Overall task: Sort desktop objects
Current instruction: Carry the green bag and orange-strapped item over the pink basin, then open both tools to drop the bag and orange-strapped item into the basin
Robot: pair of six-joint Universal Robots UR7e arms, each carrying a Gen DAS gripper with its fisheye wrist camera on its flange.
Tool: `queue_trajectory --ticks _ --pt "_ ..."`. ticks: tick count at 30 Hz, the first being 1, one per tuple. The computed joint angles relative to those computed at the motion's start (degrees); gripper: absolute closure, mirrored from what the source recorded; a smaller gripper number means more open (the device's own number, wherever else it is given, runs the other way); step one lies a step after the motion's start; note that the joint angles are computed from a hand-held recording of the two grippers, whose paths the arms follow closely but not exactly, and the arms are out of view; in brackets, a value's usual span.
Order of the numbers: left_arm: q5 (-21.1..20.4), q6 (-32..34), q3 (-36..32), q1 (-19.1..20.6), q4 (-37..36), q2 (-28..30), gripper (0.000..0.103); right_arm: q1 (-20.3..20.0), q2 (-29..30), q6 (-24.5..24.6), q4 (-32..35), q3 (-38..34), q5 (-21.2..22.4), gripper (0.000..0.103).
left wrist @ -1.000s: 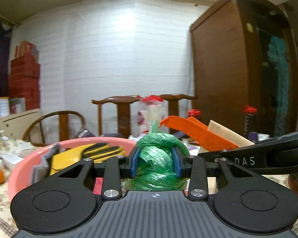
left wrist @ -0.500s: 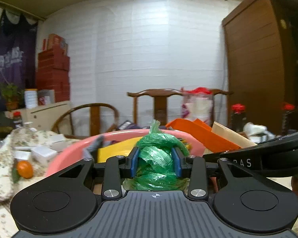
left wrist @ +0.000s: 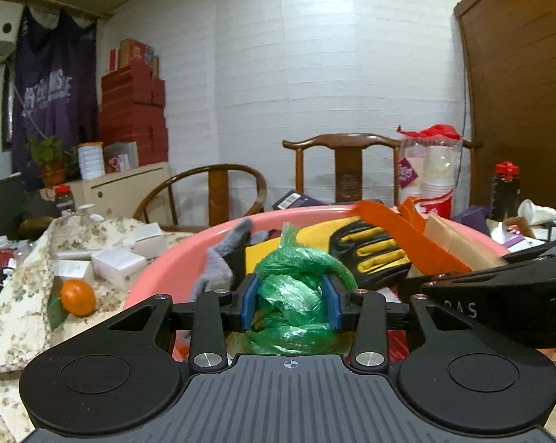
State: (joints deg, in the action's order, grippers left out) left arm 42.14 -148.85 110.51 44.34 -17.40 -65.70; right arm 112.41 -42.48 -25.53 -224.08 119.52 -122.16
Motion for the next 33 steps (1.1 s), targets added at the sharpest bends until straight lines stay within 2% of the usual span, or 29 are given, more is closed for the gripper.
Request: queue_trajectory --ticks 2,4,6,7,11,15,17,25,31,33 --pt "-0.49 0.48 -0.29 0.23 -1.02 0.16 0.062 -0.01 0.51 0.16 -1.22 -0.35 -0.58 0.075" --pt "-1.12 0.03 -0.8 0.62 -1.05 0.22 0.049 -0.21 0.79 0.28 -2.4 -0.49 -1.2 0.048" --pt "-1.77 -0.31 -1.26 1.03 -0.83 0.26 0.04 -0.96 0.88 -0.14 -5.15 0.19 0.23 0.033" --pt "-2.15 -0.92 -1.48 1.14 -0.51 0.2 0.038 -1.31 0.76 -0.13 -6.11 0.59 1.0 0.03" --pt "-5.01 -2.74 -1.86 1.15 0.16 -0.04 0.034 -1.39 -0.11 -0.22 -7.73 1.6 1.22 0.03" --pt "-4.57 -8.27 -1.6 1.41 3.22 -1.52 0.033 -1.26 -1.86 -0.05 -9.87 3.58 2.63 0.03" --pt "-4.13 -8.8 -0.88 1.05 3.76 -2.35 0.033 -1.26 -3.07 0.46 -10.59 4.74 3.86 0.029" --pt "-0.94 -4.36 5.55 -3.75 -1.06 -5.3 0.025 -1.88 -7.98 -0.51 -14.36 10.7 6.15 0.025" --pt "5.16 -7.64 4.47 -6.13 4.43 -2.81 0.025 -4.66 -11.0 -0.58 -17.21 15.66 5.41 0.024" --pt "5.29 -6.67 3.63 -7.23 4.73 -0.66 0.024 -5.86 -11.75 0.03 -18.1 16.89 5.15 0.024"
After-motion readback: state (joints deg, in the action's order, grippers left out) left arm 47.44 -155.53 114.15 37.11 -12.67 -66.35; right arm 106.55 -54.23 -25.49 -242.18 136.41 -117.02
